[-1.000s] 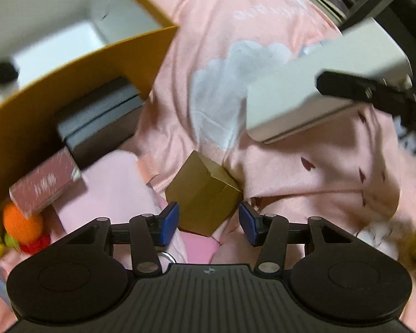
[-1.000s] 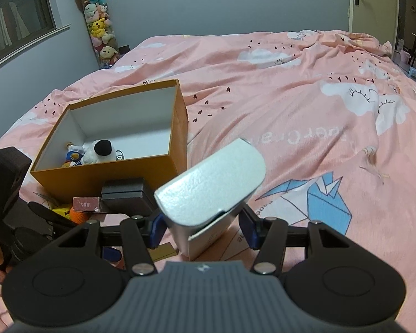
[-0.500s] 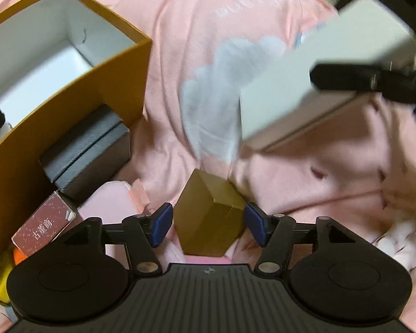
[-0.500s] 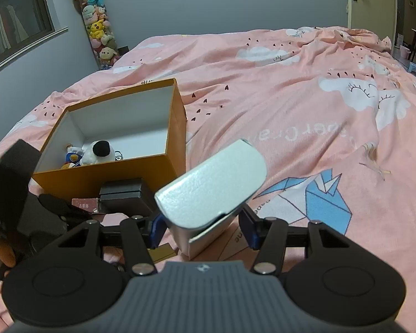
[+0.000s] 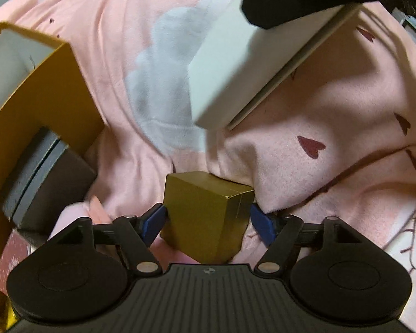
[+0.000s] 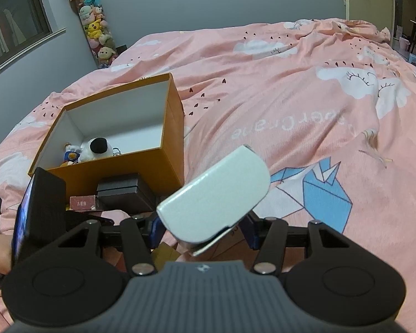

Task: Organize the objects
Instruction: 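Lift the gold cube box with the left tool while the right tool holds the white case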

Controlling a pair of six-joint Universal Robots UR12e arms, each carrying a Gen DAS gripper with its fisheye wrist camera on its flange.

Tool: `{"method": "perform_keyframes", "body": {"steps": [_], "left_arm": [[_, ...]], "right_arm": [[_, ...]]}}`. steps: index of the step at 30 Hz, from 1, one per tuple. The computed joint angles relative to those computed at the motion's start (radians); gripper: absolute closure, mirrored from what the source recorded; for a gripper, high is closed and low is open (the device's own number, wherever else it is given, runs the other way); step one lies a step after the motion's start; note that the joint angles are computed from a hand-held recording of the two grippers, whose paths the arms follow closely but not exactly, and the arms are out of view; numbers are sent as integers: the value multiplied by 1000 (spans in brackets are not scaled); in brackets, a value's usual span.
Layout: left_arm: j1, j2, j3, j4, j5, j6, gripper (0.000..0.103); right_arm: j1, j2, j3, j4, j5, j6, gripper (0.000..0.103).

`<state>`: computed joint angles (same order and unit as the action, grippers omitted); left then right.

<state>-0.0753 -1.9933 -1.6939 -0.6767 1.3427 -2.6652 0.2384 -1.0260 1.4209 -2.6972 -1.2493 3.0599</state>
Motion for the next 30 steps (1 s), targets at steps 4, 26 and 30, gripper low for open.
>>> {"method": "perform_keyframes", "body": {"steps": [4,26,30], "left_arm": [[-10,-9,-6,51,25,-15,17],[24,24,-62,220,145,-216,23],[63,47,-78,218,46,-281,25]], "right_arm": [[0,4,-4,4,-2,10,46],[1,7,3,-8,6,23,46],[1,5,4,-15,9,22,46]]}}
